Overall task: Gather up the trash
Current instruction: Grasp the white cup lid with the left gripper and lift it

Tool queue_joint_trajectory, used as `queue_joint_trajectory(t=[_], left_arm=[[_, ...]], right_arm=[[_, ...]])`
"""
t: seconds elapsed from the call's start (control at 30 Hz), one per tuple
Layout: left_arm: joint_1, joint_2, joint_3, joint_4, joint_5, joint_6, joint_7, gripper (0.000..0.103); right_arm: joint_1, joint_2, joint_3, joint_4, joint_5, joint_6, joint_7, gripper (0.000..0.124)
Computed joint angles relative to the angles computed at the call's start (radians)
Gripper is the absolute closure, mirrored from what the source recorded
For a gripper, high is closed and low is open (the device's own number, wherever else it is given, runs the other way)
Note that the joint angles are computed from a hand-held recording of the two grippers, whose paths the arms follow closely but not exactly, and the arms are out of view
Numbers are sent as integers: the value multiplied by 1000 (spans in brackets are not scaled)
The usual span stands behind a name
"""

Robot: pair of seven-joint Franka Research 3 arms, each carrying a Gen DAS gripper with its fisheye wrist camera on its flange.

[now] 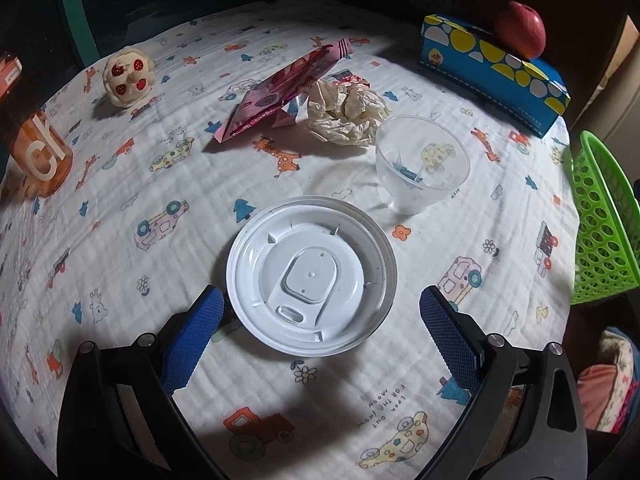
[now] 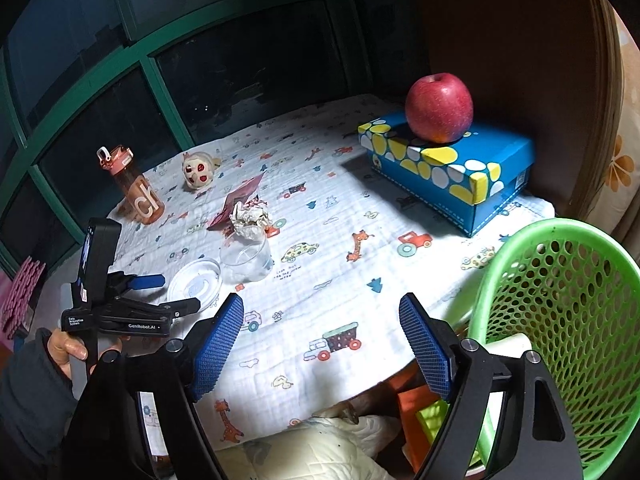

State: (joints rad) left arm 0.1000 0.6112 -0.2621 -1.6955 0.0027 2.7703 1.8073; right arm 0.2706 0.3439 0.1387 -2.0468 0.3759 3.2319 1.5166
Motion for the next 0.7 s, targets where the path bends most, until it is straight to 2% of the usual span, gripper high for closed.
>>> queue_joint_trajectory(t=[0.53,0.7], left_arm=[[-14,72,16,85,21,-48,-3,6],[2,95,-3,115,1,-68,18,6]], right_arm=[[12,72,8,95,-5,-67,-30,45],[22,94,2,128,-7,-89,-37,45]])
